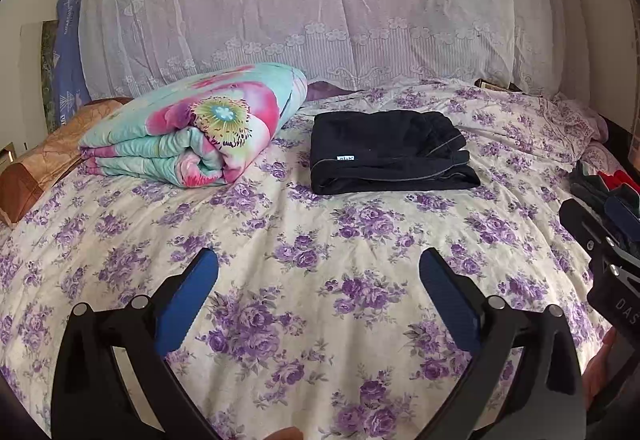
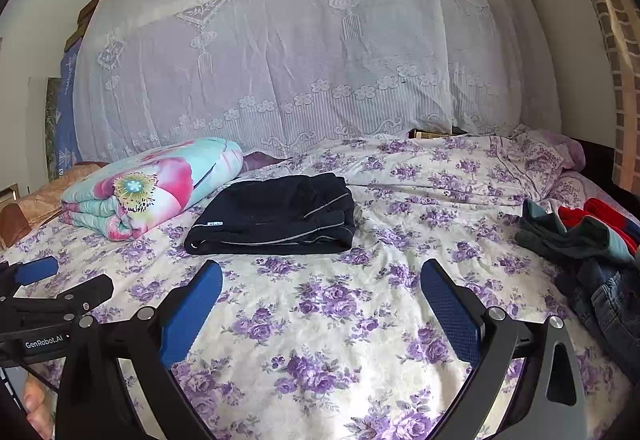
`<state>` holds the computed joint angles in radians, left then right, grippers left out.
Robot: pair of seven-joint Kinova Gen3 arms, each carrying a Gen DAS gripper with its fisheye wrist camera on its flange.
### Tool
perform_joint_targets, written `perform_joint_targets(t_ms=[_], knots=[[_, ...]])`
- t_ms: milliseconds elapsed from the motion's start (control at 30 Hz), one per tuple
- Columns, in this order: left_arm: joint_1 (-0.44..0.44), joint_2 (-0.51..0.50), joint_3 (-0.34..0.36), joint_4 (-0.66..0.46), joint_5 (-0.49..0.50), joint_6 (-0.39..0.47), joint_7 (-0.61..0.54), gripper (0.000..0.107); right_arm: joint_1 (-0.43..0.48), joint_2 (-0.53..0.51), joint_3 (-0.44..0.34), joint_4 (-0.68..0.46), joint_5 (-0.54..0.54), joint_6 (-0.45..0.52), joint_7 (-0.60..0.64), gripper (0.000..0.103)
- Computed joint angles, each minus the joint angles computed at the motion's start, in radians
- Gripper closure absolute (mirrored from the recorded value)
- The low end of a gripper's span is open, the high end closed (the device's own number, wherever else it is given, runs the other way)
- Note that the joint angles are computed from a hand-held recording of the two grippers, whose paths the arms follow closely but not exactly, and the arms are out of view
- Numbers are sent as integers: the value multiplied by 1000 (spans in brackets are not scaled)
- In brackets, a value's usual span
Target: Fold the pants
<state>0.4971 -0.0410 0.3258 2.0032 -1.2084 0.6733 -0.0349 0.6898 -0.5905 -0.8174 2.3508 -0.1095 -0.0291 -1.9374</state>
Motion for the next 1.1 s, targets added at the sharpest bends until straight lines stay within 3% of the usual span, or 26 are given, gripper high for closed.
perform_joint_targets(t_ms=[167, 400, 1100], knots=[[17, 9, 8, -1, -16, 41, 19, 9, -14, 3, 2, 6, 0, -13, 9, 3], [-5, -14, -5, 20, -10, -31, 32, 9, -30, 17, 11, 2, 0, -7, 20, 3], [57, 23, 14, 13, -87, 68, 63, 9, -53, 21, 25, 4, -11, -12, 36, 3]])
